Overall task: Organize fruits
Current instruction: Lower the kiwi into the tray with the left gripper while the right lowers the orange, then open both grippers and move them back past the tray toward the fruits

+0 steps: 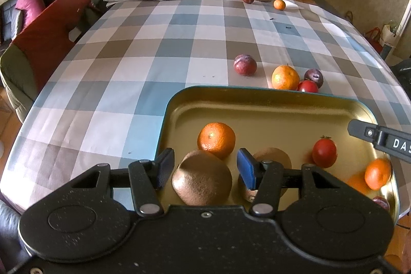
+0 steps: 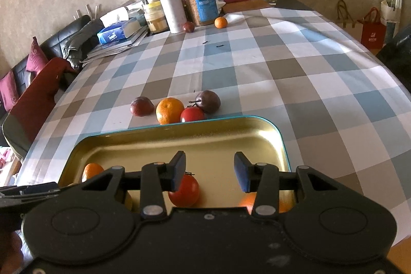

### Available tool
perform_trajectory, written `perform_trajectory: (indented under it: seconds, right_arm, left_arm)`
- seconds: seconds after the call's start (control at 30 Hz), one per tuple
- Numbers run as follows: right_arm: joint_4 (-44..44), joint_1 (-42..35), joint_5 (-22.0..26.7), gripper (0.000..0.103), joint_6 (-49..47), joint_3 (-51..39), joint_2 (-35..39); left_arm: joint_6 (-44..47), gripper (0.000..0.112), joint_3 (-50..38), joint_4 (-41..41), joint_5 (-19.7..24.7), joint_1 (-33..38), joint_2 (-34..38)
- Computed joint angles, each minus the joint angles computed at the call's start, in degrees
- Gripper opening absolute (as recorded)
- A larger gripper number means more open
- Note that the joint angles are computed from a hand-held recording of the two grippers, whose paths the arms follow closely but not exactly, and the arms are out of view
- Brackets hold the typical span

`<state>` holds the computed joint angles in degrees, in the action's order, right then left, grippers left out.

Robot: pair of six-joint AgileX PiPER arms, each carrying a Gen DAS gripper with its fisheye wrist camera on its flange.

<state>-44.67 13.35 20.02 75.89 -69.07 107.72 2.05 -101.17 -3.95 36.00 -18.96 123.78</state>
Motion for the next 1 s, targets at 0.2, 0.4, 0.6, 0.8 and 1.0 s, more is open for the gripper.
perform_trajectory:
  seconds: [0.2,0.4,0.6,0.8,1.0]
  right_arm:
    - [0.6,0.9,2.0,0.045,-1.6,-1.0,1.0]
    - [0.3,1.3,2.2,0.045,-1.4,-0.7,1.0]
    - [-1.7,1.7,3.0,0.045,0.3,-0.9,1.1]
    - [-3.0,2.0,3.9,0.045,0.3,-1.8,1.3]
    - [-2.3,2.0,4.6,0.045,-1.7,-3.3,2.0]
  left_arm:
    - [-1.2,0.059,-0.1,1.4,-0.3,-0.5,0.1]
    - [-1.6,0.059,-3.1,1.4,1.9,-0.9,1.9]
    - [-3.3,0.059,-5.3,2.7,2.5,-1.1,3.5]
    - [-4.0,0.059,-7.4,3.3,2.3,-1.4,4.4]
    - [-5.3,0.059,-11.9,4.7,3.5,-1.9,6.8]
